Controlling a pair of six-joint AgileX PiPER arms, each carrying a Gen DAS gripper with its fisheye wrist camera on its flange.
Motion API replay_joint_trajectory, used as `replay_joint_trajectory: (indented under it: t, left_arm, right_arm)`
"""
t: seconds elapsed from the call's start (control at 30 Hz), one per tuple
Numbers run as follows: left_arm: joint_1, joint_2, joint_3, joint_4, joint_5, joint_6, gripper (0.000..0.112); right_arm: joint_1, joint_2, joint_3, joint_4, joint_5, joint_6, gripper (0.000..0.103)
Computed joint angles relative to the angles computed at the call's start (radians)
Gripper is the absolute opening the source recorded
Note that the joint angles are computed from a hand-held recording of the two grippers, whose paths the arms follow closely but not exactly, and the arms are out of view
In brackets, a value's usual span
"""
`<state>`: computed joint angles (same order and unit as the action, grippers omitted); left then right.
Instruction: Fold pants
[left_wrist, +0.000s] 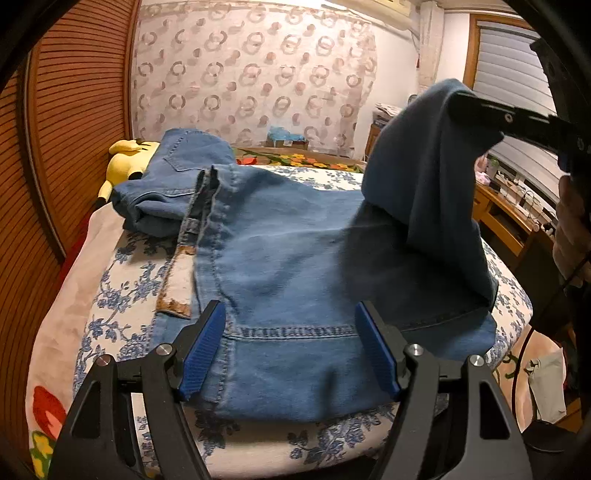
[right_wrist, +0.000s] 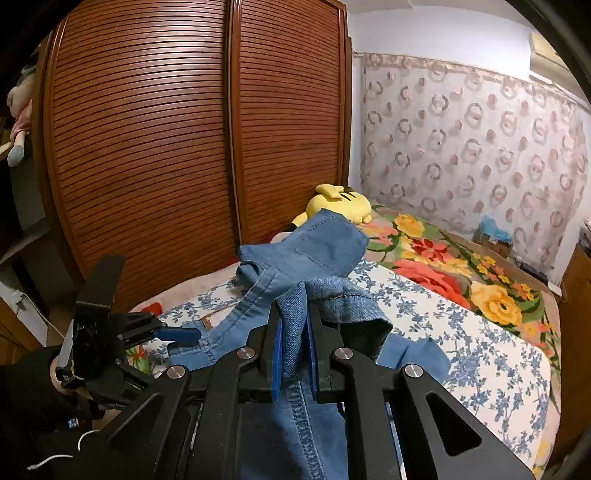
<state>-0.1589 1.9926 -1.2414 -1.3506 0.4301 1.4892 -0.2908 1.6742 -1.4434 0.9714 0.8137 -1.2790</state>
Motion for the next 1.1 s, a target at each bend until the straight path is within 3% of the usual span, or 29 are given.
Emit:
replay_joint_trajectory:
  t: [0.2, 0.27, 0.33, 0.47, 0.7, 1.1]
  left_arm:
    - [0.016, -0.006, 0.009, -0.016, 0.004, 0.017, 0.073]
    - [0.016, -0.010, 0.013, -0.019, 0.002, 0.019, 0.073]
    - [0.017, -0.014, 0.015, -0.018, 0.001, 0.016, 0.073]
    - [0.024, -0.017, 0.020, -0.021, 0.005, 0.024, 0.073]
    - [0.031, -0.016, 0.012, -0.006, 0.013, 0.015, 0.073]
    - [-0.018, 0.009, -0.032, 0.062, -0.007, -0.049, 0.073]
  right_arm:
    - [0.015, -0.032, 0.034, -0.005, -0.015, 0.014, 0.011]
    - [0.054, -0.048, 0.079, -0.004, -0.062, 0.014, 0.013]
    - [0.075, -0.049, 0.090, -0.002, -0.084, 0.007, 0.019]
    - [0.087, -0.067, 0.133, 0.030, -0.111, -0.044, 0.041]
    - [0.056, -0.064, 0.178, 0.048, -0.144, -0.073, 0.043]
    - [0.054, 0.009, 0.159, -0.087, -0.204, 0.125, 0.043]
